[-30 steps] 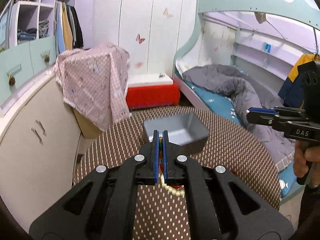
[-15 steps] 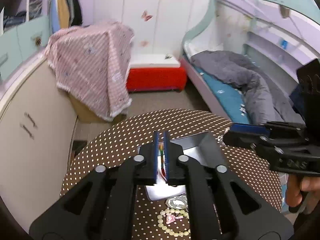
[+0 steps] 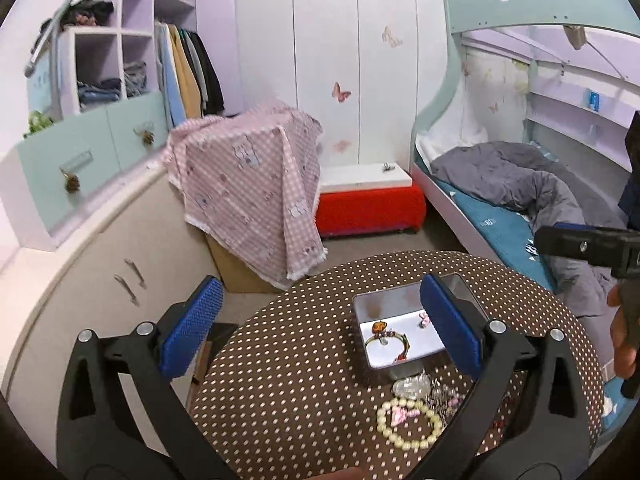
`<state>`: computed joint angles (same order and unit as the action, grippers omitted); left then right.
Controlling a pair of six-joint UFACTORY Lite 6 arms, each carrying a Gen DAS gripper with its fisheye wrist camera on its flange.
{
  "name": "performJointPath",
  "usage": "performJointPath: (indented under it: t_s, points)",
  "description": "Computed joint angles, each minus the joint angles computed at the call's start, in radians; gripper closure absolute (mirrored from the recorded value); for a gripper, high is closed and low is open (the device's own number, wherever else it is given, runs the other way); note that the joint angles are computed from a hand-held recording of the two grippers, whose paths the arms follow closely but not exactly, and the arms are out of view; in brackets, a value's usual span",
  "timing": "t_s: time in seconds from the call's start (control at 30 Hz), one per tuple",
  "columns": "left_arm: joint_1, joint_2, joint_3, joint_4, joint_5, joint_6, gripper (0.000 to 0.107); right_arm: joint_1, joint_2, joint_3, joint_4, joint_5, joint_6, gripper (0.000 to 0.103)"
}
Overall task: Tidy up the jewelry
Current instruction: 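Open both tools over the grey box and withdraw toward the pile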
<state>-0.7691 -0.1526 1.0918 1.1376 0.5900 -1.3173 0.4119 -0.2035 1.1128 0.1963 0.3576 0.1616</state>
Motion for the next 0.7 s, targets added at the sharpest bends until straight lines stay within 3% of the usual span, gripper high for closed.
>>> performJointPath:
  t_s: [0.3,0.5,0.7]
  points:
    - [-0.231,-0.184,-0.129,0.087,0.226,-0.124,0.010,0.197,-0.252,-0.138,-0.580,0.071,0.582,0.008]
    - [-0.383,-0.238,-0.220,0.125,0.356,-0.240,0.010,0.411,-0.401,-0.245,-0.945,0.230,0.965,0.008]
    - [-0.440,-0.281,-0.311,0.120,0.394,-0.328,0.010,0.598,-0.507,-0.357,-1.122,0.398,1.191,0.008]
